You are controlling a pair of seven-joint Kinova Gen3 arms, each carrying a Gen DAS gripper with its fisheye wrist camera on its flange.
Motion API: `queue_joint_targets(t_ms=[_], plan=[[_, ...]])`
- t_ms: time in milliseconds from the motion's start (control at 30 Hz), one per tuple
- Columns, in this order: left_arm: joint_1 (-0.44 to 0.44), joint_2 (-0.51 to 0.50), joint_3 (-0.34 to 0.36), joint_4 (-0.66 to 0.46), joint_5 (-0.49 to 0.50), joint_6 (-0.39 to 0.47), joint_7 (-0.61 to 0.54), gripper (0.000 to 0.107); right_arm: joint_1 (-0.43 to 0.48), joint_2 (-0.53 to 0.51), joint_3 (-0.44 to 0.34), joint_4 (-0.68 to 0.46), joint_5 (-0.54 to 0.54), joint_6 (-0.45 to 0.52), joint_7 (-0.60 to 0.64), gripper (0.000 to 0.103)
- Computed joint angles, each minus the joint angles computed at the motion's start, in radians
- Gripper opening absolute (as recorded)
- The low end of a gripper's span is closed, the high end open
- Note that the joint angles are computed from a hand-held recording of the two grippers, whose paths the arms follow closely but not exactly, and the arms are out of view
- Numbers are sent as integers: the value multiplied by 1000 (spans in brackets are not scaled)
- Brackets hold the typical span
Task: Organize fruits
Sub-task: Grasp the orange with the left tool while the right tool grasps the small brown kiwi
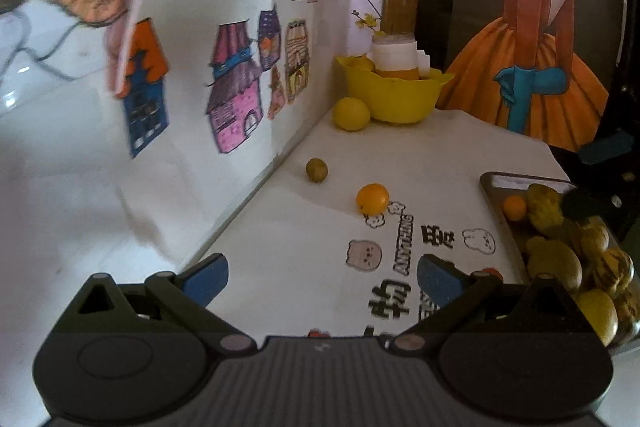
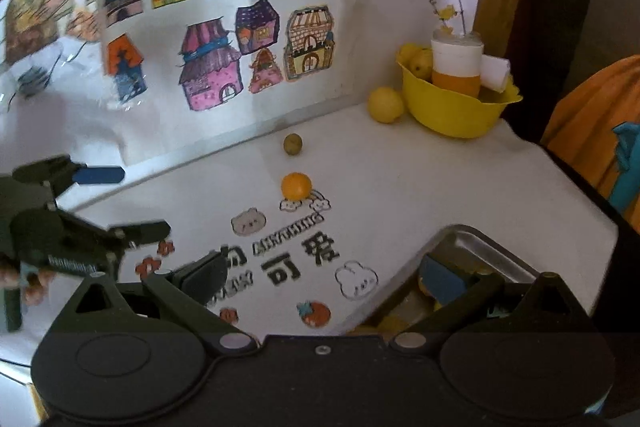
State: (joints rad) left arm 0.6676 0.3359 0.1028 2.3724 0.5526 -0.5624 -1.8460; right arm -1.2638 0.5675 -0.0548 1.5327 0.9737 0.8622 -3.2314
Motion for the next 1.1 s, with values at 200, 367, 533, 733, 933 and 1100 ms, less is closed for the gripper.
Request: queue_joint_targets(t_ms=[200, 367, 533, 733, 933, 1100], plan=[[-60, 79, 25, -77, -124, -2, 70, 103, 109, 45, 13, -101, -98, -78, 101, 102], [-146, 148, 67, -129, -266, -5, 233, 103, 191, 101, 37, -192, -227, -131, 199, 102], [-130, 211, 40, -181, -281, -16, 297, 102, 236, 155, 86, -244, -310, -204, 250, 102], [-52, 268, -14, -248, -190, -12, 298, 102, 283, 202, 136, -236, -399, -387, 279, 102], [7, 309, -60, -331, -88, 49, 261, 94, 318, 249, 151, -245, -485, -514, 343, 102], [42, 338, -86, -372, -42, 59, 238, 87, 352, 286, 138, -273, -547, -570, 424, 96]])
